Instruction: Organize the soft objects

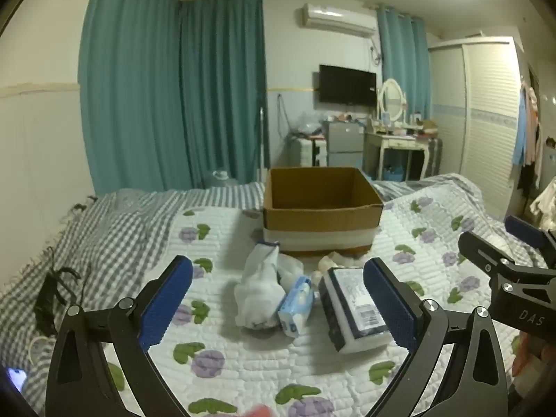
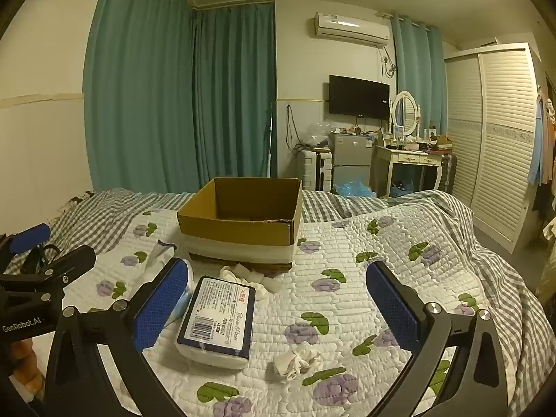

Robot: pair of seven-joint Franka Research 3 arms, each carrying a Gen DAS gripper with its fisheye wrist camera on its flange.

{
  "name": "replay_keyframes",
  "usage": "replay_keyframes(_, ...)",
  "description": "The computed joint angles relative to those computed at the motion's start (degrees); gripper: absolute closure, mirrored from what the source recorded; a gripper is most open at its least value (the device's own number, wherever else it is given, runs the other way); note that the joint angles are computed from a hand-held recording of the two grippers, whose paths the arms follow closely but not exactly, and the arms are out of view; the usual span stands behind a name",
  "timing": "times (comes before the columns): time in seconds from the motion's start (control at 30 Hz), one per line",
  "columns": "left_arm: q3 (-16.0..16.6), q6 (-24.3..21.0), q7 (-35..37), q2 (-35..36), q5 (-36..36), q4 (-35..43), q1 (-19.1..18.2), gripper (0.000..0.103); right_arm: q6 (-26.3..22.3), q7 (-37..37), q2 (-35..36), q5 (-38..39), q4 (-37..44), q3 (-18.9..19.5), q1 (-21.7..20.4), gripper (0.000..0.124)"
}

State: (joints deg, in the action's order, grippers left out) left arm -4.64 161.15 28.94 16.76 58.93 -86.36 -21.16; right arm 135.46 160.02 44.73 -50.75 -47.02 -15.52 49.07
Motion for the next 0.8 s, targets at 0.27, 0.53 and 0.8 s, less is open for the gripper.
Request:
replay_keyframes(0.27, 0.0, 0.1, -3.0, -0.4, 2.4, -1.0, 0.0, 0.002, 0.2, 0.0, 0.3, -0.1, 0.2, 0.2, -0.1, 0.021)
replay_keyframes(0.53, -0.5, -0.5, -1.6, -1.0, 1.0, -1.0, 0.3, 0.002, -0.9, -1.6, 2.1, 1.6, 3.0, -0.2, 0.0, 0.021)
replay_keyframes(0.8, -0.4, -0.4, -1.0, -0.9, 0.2, -1.1, 0.6, 0.002, -1.6, -2.8, 3.5, 2.8, 5.3, -0.4, -0.1, 0.021)
